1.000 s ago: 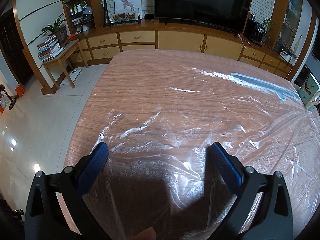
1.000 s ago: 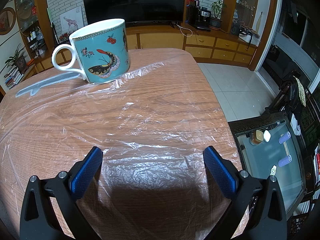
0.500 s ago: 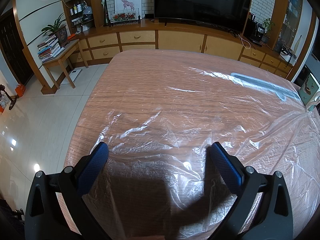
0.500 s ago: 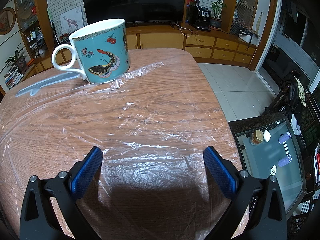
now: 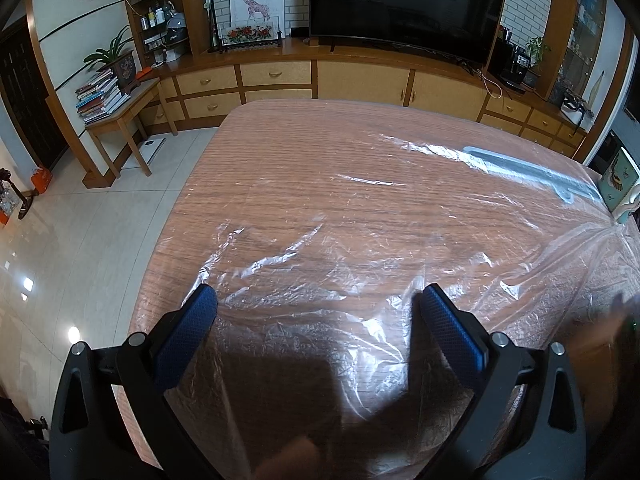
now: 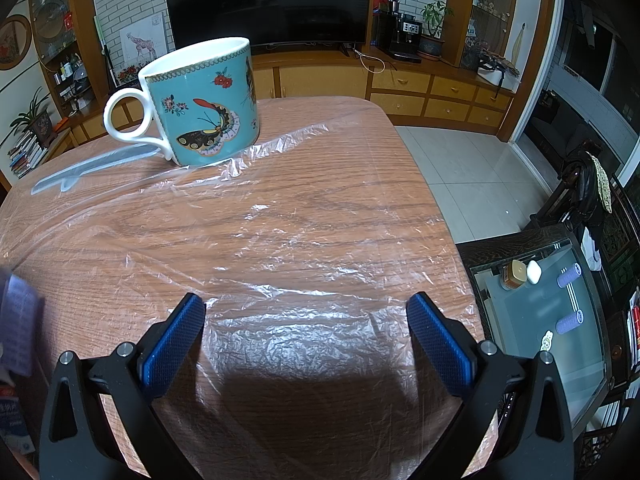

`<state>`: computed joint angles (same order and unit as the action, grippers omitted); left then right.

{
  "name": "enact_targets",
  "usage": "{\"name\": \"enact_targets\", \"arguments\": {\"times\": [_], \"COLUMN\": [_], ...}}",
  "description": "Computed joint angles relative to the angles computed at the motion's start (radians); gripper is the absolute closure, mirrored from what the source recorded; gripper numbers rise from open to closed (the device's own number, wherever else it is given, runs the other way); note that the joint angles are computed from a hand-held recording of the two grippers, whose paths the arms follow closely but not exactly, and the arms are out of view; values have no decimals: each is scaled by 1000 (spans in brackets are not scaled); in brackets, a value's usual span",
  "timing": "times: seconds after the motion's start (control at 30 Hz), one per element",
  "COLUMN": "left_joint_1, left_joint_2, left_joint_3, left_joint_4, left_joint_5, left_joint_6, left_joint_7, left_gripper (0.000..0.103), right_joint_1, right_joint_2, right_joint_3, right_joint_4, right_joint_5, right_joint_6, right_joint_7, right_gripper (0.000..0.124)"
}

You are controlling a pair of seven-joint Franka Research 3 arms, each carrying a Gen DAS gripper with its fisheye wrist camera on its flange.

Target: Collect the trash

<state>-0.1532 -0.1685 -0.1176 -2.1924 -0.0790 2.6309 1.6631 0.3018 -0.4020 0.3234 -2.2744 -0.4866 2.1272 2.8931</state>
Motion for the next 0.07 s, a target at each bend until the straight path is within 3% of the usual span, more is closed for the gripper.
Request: {"name": "enact_targets", "arguments": {"times": [0.07], "left_joint_1": [0], "left_joint_2": [-1], "left_joint_3": [0], "left_joint_4": [-1], "left_joint_5": [-1], "left_joint_6": [0], "left_joint_7": [1], "left_gripper": [1], "right_joint_1": [0], "right_joint_2": [-1], "right_joint_3": [0], "right_joint_4": [-1], "right_joint_5": [0], "right_joint_6": [0], "right_joint_7": [0], "right_gripper": [24]}}
